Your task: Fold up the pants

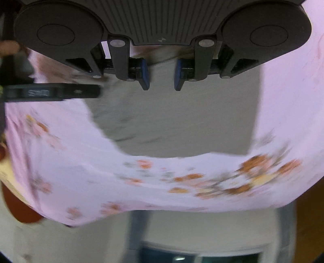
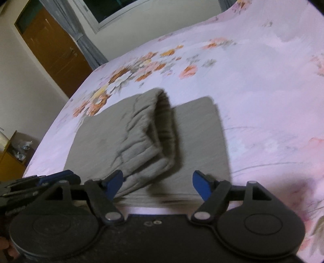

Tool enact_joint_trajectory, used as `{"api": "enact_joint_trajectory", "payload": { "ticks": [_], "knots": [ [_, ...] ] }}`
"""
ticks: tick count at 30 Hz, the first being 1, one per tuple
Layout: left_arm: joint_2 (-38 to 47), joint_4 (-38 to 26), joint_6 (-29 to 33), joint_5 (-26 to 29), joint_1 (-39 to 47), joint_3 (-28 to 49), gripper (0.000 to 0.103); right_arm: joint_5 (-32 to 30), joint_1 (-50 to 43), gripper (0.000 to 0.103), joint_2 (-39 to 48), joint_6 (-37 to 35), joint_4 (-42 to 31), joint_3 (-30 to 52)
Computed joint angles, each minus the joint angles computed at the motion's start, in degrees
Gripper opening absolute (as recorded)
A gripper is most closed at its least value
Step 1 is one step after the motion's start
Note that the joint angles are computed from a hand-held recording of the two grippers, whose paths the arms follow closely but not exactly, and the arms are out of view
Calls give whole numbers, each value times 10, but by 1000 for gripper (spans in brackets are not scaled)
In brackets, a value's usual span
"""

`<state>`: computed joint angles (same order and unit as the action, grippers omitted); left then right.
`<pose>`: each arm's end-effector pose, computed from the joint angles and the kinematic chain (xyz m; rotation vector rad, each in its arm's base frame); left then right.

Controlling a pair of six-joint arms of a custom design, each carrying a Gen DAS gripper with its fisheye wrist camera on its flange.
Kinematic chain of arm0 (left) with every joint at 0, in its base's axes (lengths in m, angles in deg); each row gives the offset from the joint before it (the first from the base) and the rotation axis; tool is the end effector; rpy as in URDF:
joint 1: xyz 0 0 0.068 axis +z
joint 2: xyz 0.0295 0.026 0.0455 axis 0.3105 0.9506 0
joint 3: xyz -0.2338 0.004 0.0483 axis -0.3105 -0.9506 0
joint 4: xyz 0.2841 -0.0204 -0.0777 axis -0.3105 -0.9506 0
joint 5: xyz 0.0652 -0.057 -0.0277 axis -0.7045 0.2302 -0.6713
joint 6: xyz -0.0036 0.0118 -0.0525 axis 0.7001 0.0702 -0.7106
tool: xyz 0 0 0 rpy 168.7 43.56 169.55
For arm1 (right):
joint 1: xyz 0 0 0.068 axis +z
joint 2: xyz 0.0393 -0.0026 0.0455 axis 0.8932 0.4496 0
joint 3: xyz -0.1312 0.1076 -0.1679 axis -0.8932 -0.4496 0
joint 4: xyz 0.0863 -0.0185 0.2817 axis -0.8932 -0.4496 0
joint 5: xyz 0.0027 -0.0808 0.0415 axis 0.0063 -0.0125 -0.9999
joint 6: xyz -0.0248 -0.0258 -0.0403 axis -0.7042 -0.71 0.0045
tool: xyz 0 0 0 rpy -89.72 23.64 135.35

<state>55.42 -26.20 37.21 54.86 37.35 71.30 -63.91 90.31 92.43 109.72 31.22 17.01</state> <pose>0.2657 0.0694 0.2392 0.4773 2.2932 -0.4479 0.2023 0.0980 0.2179 0.3870 2.3330 0.4529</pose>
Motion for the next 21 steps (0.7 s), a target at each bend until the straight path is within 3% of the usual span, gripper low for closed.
{"api": "enact_joint_trajectory", "payload": {
  "ticks": [4,6,7,9,13,17,21],
  "knots": [
    [46,48,-33,-14,38,-3,27,-40,-19,85,61,37,44,17],
    [80,62,-40,-21,44,-1,27,-54,-27,85,99,52,68,30],
    [96,64,-40,-14,48,1,27,-58,-28,79,112,59,82,33],
    [113,71,-49,0,54,4,27,-33,-22,59,137,65,98,42],
    [118,84,-55,11,61,5,27,38,17,47,153,56,106,55],
    [107,97,-51,31,67,6,27,160,103,44,115,-65,93,86],
    [104,92,-56,40,50,9,27,148,83,45,64,-81,35,81]
  ]
}}
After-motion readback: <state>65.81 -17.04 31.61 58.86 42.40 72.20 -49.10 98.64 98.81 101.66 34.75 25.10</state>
